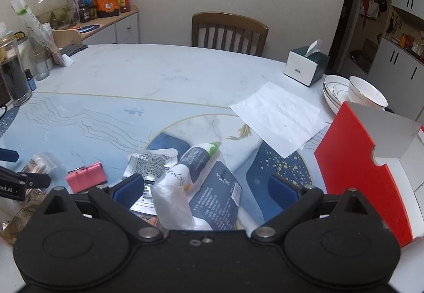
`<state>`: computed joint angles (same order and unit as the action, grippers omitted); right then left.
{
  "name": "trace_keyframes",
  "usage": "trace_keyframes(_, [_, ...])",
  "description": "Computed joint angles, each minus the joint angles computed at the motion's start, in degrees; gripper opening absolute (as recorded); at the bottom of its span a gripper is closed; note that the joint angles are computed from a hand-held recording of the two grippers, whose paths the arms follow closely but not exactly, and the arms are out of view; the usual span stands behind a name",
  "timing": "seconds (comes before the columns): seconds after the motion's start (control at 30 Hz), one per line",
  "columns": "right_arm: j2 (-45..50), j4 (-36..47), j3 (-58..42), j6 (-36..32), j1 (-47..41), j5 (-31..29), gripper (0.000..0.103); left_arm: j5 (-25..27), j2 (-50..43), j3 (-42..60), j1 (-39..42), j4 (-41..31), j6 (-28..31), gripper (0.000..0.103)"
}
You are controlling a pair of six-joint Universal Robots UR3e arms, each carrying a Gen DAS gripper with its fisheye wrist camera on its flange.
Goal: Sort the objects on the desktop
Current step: 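Move both tools toward the pile of items on the table, then grasp the cotton swab bag with the left tool while the right tool grasps the white tube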
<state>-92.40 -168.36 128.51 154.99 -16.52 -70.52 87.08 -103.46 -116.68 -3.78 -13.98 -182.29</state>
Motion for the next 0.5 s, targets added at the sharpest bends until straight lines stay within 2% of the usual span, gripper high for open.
trace_keyframes(0.23, [3.08,-0.96,-1.61,0.67,1.9,-2.67,0.098,-0.97,-0.38,0.06,0.3,-0.16,0.56,0.089])
trace_keyframes(0.5, [3.86,-0.95,-2.03,0.55,2.35,-3.28,0.095,-1.72,0.45,-0.53,0.13,0.25,0.3,0.066])
